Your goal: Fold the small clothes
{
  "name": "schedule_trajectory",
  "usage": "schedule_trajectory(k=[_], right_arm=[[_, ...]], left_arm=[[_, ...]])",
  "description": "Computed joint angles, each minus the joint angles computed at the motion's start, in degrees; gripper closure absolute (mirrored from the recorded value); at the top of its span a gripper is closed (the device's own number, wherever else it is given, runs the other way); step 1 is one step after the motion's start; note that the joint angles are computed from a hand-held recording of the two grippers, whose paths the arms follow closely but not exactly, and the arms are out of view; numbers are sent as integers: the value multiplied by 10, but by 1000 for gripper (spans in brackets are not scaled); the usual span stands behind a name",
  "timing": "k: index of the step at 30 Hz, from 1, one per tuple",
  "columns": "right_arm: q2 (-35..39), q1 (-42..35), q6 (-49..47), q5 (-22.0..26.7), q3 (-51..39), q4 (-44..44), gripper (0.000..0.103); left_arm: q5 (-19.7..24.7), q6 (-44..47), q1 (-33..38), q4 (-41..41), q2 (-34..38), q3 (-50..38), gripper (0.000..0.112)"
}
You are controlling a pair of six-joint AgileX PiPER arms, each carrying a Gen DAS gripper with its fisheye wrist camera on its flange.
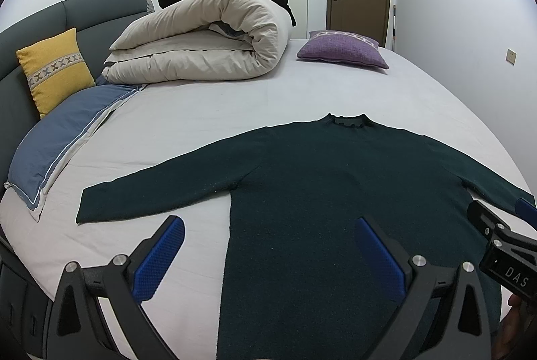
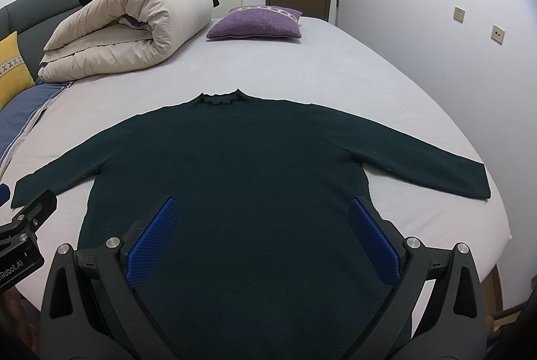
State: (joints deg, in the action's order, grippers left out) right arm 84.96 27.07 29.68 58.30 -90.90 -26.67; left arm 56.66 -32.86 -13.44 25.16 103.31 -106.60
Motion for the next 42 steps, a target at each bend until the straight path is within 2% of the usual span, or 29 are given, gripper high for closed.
schedule_trajectory(k=[42], right_arm=[[1,20,22,5,6,-11,0]], left_arm=[[-4,-4,1,-1,2,5,9]])
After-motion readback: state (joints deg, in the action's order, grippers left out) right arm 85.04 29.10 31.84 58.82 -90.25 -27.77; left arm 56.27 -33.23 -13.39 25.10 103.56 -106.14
